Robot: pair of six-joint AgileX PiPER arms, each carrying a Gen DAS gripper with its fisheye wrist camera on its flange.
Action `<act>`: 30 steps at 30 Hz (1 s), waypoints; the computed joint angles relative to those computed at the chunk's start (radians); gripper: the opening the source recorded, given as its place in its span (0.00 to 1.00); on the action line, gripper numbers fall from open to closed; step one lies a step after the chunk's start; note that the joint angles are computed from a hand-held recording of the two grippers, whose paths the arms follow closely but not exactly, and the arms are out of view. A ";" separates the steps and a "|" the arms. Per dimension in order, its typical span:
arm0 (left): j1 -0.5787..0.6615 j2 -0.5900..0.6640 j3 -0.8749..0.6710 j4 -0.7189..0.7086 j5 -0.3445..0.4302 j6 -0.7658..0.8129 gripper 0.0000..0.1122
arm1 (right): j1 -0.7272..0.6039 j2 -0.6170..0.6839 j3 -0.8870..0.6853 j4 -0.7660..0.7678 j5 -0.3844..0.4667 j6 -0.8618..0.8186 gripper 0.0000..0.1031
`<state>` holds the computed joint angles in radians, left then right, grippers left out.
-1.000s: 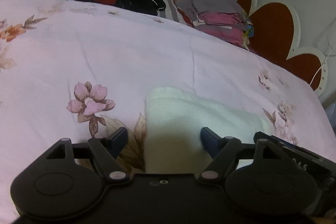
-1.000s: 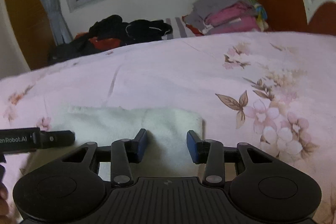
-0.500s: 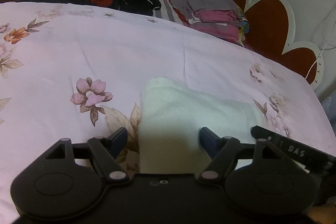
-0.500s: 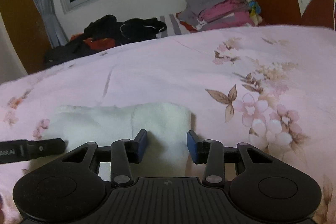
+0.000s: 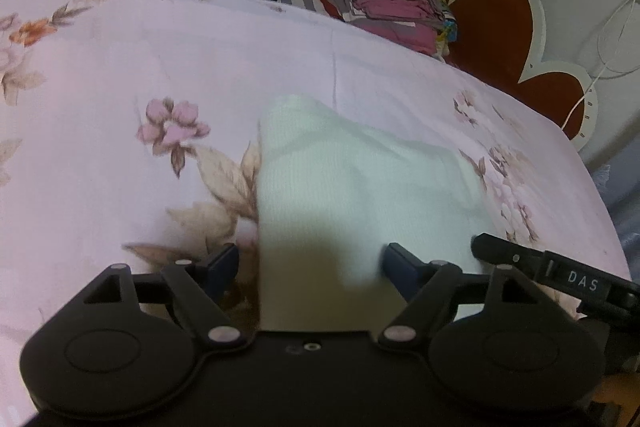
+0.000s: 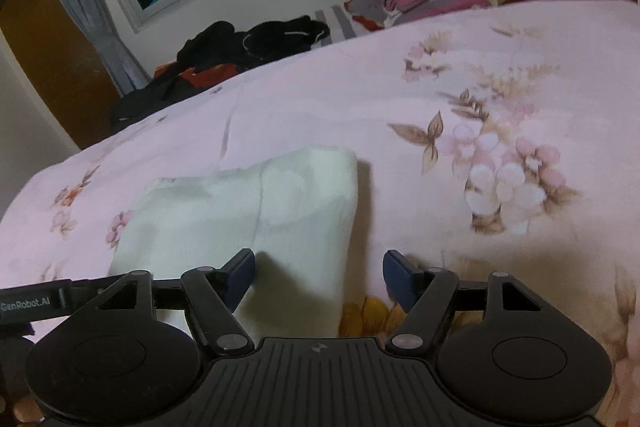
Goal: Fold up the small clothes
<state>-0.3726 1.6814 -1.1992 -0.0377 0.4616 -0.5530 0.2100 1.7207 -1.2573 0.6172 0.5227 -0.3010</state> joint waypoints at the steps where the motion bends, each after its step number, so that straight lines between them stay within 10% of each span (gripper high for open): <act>1: 0.002 -0.006 0.012 -0.016 -0.007 0.011 0.71 | -0.008 -0.001 0.006 0.031 0.016 -0.028 0.68; 9: -0.008 -0.018 0.051 -0.034 -0.037 0.011 0.71 | -0.039 -0.011 0.056 0.170 0.064 -0.108 0.68; 16: -0.040 -0.041 0.099 0.052 -0.074 -0.042 0.73 | 0.009 -0.095 0.171 0.037 -0.066 -0.055 0.68; 30: -0.040 -0.060 0.115 -0.127 -0.075 0.091 0.68 | -0.040 -0.070 0.140 0.296 0.072 -0.182 0.68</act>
